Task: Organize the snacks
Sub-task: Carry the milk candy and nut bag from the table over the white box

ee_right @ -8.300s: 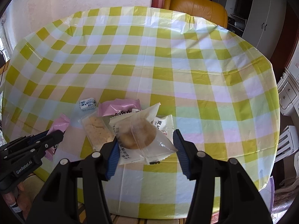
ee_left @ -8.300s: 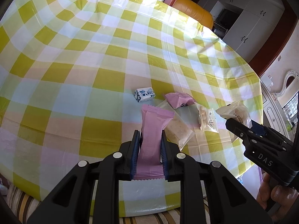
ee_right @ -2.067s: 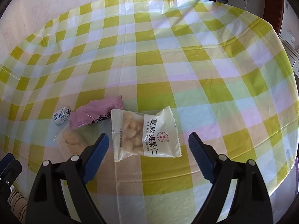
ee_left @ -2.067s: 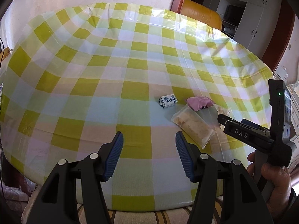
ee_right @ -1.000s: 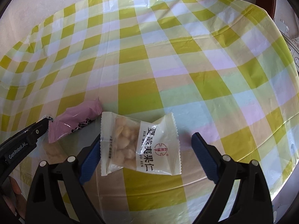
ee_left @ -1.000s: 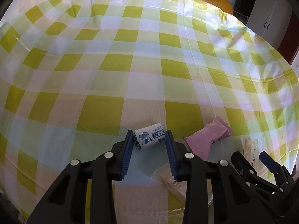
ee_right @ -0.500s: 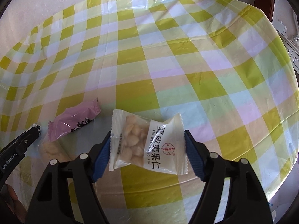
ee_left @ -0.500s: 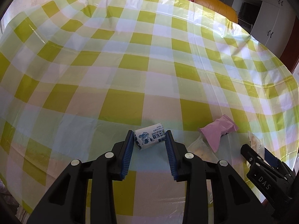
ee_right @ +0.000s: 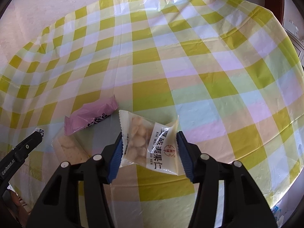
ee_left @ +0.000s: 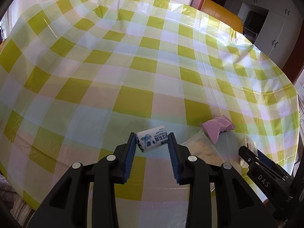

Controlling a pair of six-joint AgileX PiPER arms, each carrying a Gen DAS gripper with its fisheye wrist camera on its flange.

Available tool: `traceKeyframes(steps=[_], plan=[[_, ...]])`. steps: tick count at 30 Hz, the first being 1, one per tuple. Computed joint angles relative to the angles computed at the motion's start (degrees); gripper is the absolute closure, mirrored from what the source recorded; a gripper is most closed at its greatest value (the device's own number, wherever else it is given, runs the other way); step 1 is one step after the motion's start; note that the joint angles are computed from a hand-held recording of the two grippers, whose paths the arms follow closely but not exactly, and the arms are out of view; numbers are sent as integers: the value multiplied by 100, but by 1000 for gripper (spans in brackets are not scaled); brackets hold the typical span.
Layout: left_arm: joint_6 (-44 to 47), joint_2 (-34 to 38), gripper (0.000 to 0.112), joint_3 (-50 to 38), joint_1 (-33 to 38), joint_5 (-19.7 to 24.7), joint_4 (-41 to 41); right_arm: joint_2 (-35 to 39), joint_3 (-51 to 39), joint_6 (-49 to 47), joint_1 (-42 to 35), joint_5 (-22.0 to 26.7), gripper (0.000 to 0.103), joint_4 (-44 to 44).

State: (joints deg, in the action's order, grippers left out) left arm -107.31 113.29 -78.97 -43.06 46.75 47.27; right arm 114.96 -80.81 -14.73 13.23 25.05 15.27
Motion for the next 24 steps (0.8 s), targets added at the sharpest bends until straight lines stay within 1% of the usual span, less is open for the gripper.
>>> traceKeyframes(steps=[7, 12, 17, 24], plan=[[-297, -277, 79, 371, -208, 63, -55, -206, 287, -165, 65, 11, 49, 41], [-529, -448, 79, 571, -428, 211, -64, -396, 525, -377, 51, -4, 49, 199], [-660, -573, 79, 661, -671, 400, -47, -696, 848, -642, 73, -71, 49, 363], [-824, -741, 79, 793, -938, 552, -23, -1125, 1275, -889, 78, -127, 49, 517]])
